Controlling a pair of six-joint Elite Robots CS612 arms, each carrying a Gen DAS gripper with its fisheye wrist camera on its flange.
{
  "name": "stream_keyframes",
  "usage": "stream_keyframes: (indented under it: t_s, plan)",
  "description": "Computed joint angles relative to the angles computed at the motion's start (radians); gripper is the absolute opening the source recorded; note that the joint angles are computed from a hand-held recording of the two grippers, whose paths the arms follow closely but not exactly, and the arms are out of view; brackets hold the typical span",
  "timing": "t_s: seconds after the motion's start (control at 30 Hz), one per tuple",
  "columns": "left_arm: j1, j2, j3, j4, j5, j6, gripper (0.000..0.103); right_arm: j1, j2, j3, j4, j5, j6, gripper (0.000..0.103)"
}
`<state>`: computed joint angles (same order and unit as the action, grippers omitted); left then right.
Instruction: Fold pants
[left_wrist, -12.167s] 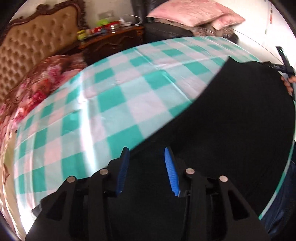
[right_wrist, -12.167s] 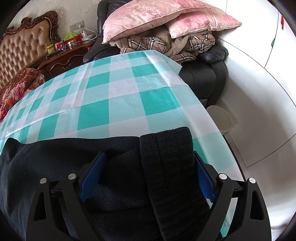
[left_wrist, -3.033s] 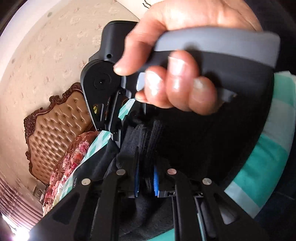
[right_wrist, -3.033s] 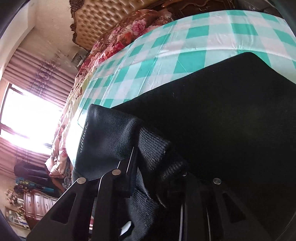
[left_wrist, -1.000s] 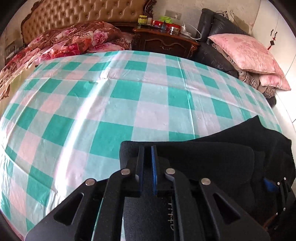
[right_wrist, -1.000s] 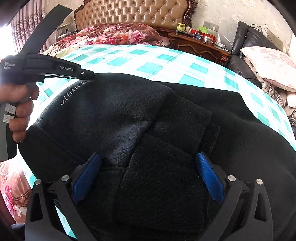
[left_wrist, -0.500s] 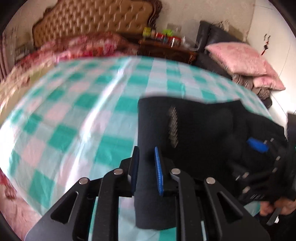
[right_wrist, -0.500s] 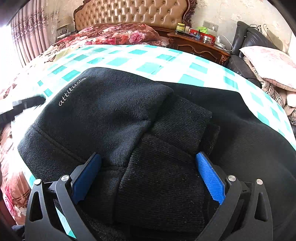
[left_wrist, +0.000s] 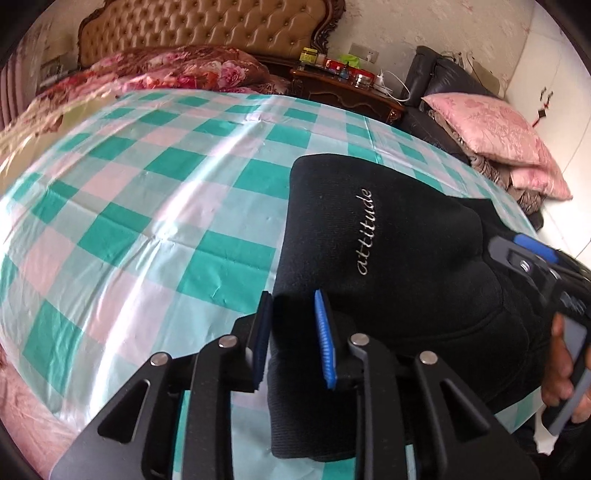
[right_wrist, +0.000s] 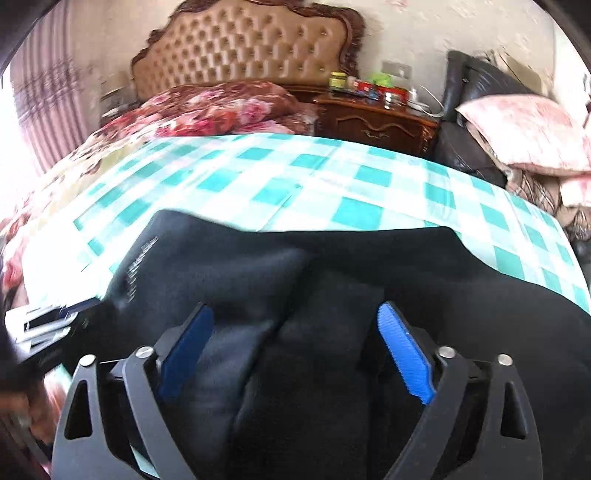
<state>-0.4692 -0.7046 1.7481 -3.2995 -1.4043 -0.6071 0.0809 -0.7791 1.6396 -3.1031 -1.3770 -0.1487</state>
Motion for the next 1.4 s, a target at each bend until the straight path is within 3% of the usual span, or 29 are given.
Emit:
stream_keyframes:
  t_s: [0.03,0.1,0.17,0.37,0.47,0.67,0.9,1.07,1.13,1.27,1.37,1.4]
  plan:
    - [0.004,0.001,0.002,-0.004,-0.008,-0.016,0.032,0.0,0.009,-0.018,0.034,-0.022,0.011,0.075]
    - [0.015,0.004,0.009,-0.025,-0.023,-0.062,0.053,-0.007,0.027,-0.048,0.11,-0.018,0.019,0.075]
    - [0.032,0.012,0.022,-0.087,-0.076,-0.11,0.057,-0.009,0.029,-0.046,0.1,-0.016,0.005,0.075]
    - [0.049,0.026,0.08,-0.306,-0.197,-0.124,0.058,-0.004,0.028,-0.042,0.095,-0.029,-0.001,0.08]
    - [0.061,0.044,0.092,-0.386,-0.268,-0.175,0.058,-0.007,0.032,-0.044,0.092,-0.022,-0.001,0.082]
    - [0.077,0.089,0.073,-0.476,-0.414,-0.24,0.058,-0.009,0.036,-0.045,0.084,-0.024,0.002,0.083]
    - [0.066,0.082,0.075,-0.465,-0.403,-0.253,0.057,-0.011,0.038,-0.046,0.084,-0.022,0.003,0.084]
    - [0.075,0.087,0.065,-0.456,-0.431,-0.314,0.057,-0.011,0.038,-0.046,0.082,-0.023,0.001,0.085]
    - [0.078,0.09,0.062,-0.462,-0.443,-0.338,0.054,-0.011,0.038,-0.046,0.081,-0.025,0.001,0.085]
    - [0.079,0.088,0.069,-0.484,-0.442,-0.354,0.038,-0.011,0.038,-0.046,0.081,-0.024,0.001,0.085]
    - [0.074,0.08,0.074,-0.508,-0.433,-0.361,0.037,-0.011,0.038,-0.046,0.081,-0.024,0.002,0.085]
    - [0.073,0.078,0.075,-0.509,-0.429,-0.362,0.041,-0.011,0.039,-0.046,0.082,-0.023,0.002,0.085]
